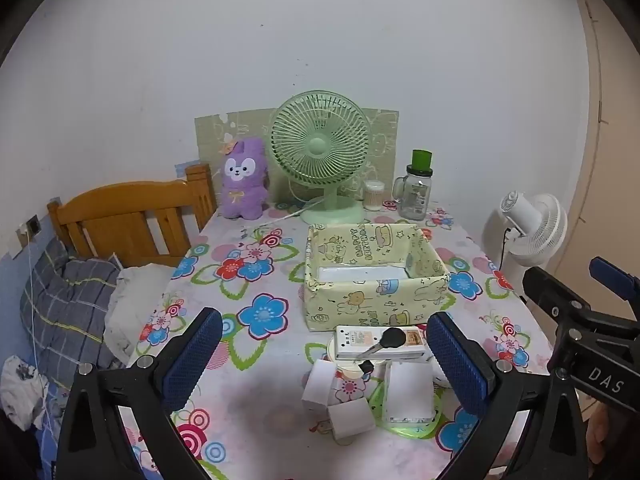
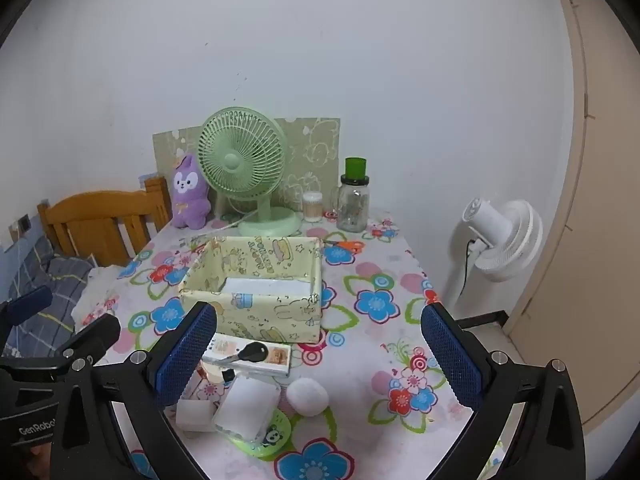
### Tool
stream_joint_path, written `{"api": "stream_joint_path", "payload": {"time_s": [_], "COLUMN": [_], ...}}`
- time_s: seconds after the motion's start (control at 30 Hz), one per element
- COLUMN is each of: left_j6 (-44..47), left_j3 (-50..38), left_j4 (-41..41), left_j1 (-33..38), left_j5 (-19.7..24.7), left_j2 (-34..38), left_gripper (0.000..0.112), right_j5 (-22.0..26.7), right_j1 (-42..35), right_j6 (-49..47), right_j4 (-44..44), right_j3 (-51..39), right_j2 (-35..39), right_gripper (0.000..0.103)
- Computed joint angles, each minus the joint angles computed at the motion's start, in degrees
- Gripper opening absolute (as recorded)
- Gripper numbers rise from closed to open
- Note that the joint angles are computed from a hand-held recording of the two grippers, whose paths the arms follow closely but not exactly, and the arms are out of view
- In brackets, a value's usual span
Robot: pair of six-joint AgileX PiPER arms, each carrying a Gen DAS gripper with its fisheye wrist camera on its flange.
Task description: Organize rigid objects
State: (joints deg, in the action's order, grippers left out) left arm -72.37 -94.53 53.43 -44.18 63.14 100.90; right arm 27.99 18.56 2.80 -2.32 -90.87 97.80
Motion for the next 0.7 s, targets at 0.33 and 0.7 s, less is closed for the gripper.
{"api": "stream_joint_path", "payload": {"time_s": [0.33,0.7], "left_j6": [-3.51,-4.26], "left_j3": [0.96,4.3], "left_j4": [1.2,1.92], "left_j1": [0.53,1.31], "left_j5": [-0.24,-2.9], "left_j2": [1.58,-1.01], "left_gripper": [0.103,0.103], "right_j5": [-0.47,-3.86], "right_j1": [-0.39,1.78], "right_j6": [-2.57,3.1], "right_j4": [4.29,-3.32], "right_j3": [-0.1,2.08], "right_j2": [-0.05,-0.82], "right_gripper": [0.103,0.103]}}
